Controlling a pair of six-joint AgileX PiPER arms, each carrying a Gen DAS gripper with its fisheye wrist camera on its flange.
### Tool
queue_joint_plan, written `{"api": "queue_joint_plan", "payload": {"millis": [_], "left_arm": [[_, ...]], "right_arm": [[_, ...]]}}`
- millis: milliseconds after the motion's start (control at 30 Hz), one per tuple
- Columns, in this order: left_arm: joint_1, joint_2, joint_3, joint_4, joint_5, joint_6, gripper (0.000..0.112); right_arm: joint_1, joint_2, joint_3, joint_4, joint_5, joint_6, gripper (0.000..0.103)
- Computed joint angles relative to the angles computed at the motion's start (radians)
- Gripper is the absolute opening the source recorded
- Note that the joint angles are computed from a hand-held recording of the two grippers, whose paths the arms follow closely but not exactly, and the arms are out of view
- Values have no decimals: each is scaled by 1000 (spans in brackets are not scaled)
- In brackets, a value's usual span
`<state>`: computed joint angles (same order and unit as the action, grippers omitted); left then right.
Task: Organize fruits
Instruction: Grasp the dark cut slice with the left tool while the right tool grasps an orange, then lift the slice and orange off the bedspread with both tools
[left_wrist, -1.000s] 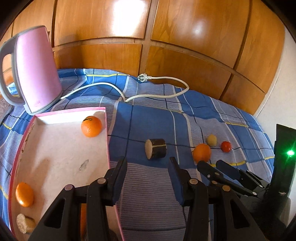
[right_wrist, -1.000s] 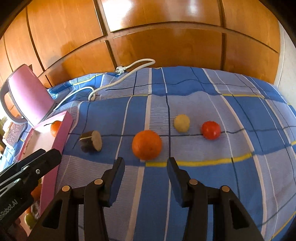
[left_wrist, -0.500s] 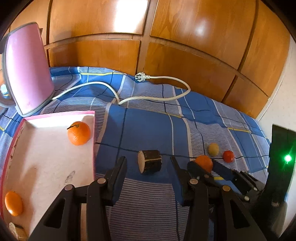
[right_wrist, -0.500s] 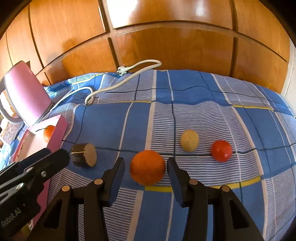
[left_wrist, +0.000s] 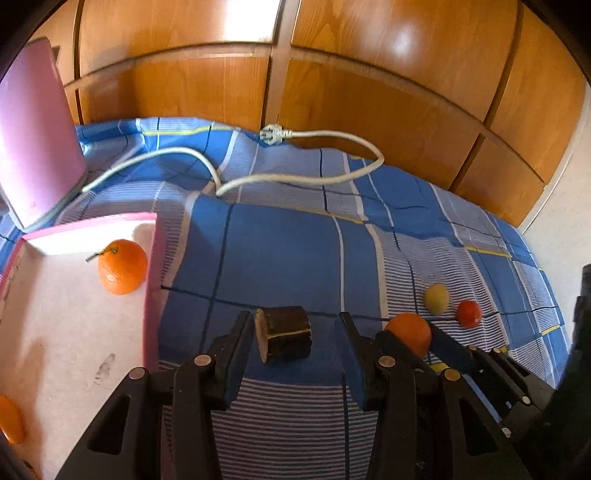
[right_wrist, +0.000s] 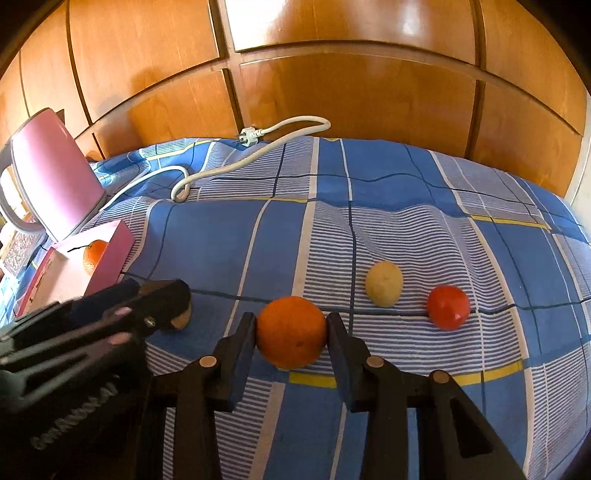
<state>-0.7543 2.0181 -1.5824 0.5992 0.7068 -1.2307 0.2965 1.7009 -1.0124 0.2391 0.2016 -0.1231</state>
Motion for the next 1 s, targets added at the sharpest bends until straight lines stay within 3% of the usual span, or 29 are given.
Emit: {"api": "queue_joint_plan", "payload": {"millis": [133, 500, 1000], "left_arm": [[8, -3, 20, 16, -15, -38, 29], [-34, -48, 85, 88, -1, -106, 28], [-176, -145, 227, 170, 39, -242, 28]], "right_arm": [[6, 9, -9, -47, 6, 43, 39], [12, -33, 37, -67, 10, 62, 39], [-7, -232, 249, -190, -4, 198, 39]]}}
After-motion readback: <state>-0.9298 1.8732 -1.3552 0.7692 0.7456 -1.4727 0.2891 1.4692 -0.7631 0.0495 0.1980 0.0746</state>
